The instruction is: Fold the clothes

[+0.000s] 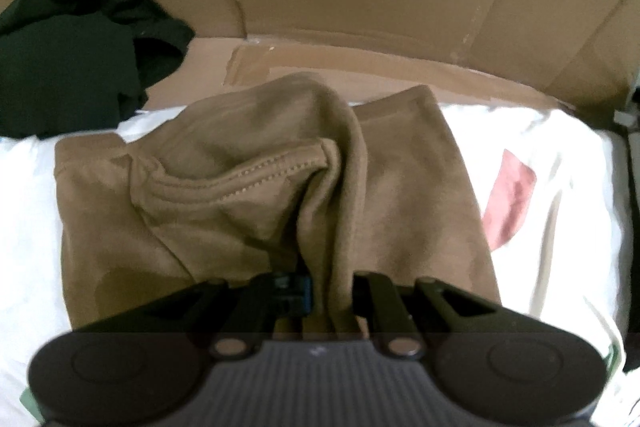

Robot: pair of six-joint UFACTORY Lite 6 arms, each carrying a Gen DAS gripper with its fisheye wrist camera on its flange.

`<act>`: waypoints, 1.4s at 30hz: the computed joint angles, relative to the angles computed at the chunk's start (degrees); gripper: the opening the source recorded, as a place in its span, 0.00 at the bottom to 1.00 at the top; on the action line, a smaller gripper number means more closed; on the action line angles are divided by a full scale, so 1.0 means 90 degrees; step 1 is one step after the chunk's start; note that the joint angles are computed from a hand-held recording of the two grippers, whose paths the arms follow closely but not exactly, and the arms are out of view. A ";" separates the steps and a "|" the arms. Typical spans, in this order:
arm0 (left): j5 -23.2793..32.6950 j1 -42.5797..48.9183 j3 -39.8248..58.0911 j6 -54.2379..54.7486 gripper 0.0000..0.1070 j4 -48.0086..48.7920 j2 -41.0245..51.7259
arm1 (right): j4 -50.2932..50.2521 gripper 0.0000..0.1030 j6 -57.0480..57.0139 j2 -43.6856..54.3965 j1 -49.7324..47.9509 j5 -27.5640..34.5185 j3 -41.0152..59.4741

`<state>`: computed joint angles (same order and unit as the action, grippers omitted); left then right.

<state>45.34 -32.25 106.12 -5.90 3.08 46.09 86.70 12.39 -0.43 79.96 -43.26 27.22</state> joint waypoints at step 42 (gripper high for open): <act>-0.0940 0.0005 -0.0573 0.0052 0.07 -0.0843 -0.0444 | -0.0668 0.05 -0.0665 -0.2271 -0.0433 0.0846 -0.1740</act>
